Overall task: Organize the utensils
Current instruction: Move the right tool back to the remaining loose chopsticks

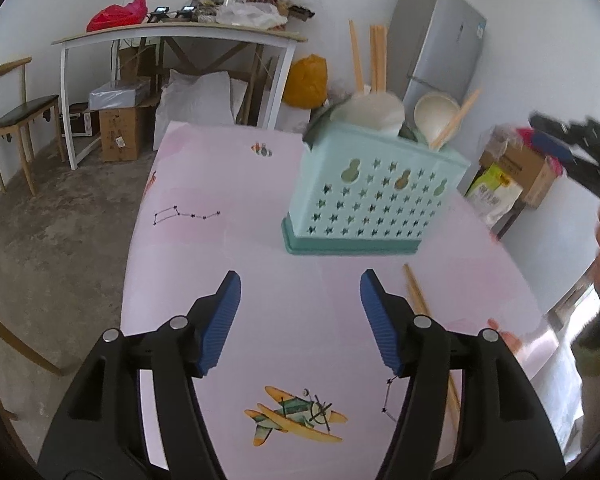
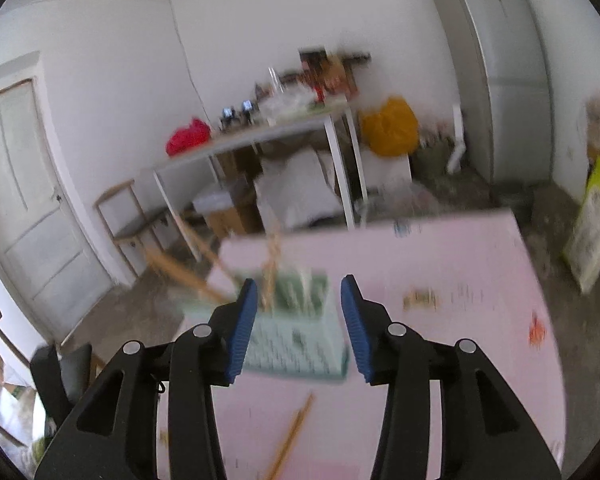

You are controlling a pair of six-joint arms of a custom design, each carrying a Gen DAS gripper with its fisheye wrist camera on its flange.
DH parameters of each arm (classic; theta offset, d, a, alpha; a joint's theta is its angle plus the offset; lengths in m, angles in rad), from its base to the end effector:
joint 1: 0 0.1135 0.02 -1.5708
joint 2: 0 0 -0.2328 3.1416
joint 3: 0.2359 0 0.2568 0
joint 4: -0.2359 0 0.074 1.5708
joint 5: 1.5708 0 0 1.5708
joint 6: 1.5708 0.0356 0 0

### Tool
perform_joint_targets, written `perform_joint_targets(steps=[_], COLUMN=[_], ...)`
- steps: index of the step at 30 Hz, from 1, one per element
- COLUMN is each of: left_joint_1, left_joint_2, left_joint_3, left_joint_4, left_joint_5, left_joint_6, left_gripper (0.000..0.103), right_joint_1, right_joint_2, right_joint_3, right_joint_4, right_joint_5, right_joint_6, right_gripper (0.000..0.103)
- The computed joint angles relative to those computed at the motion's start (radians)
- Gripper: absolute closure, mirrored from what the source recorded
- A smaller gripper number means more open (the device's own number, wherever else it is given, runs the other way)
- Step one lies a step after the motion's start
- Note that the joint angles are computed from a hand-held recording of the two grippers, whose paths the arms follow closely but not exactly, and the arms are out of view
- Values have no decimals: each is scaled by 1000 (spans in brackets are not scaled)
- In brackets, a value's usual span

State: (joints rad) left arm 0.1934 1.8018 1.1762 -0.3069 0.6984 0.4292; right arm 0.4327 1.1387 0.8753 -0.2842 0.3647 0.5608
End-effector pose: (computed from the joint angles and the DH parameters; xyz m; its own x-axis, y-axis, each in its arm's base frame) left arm 0.3687 0.0489 0.1612 -0.6214 0.2031 -0.7567 0.5360 0.8146 -0.2216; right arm 0.2512 0.1020 0.2620 -0.4616 0.3341 -0.8218 0.1538 0.9425 0.2968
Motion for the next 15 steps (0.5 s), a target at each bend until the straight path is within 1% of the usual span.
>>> perform_joint_targets(steps=[3,5,6,7,10,12,15], left_joint_1=[-25,-47,-51,-59,-77,-89,-101], left_joint_2=[4,12,15,15,12,8,-6], left_joint_3=[-4,0,0,-3,-11,-20,-35], left_joint_4=[-14,-38,-42,-47,-63,-67,-68], left_joint_5=[-50,-84,-91,-102,-119,-132,-142], left_joint_6=[23,37,43,49,66,77,86], left_gripper=[44,44,44,44,43,43,43], right_joint_1=[28,48,66,82,141,143,147], right_joint_2=[58,112,159,187,311,356,384], right_joint_3=[-83,-127,-151,-163,-163,-153,-159], right_joint_4=[-10,17,48,65,99,118,137], right_joint_5=[-85,-139,-171,-177,-168,-188,-188], right_joint_6=[134,206,252,277,339,351,352], right_gripper=[60,61,63,66,72,76,80])
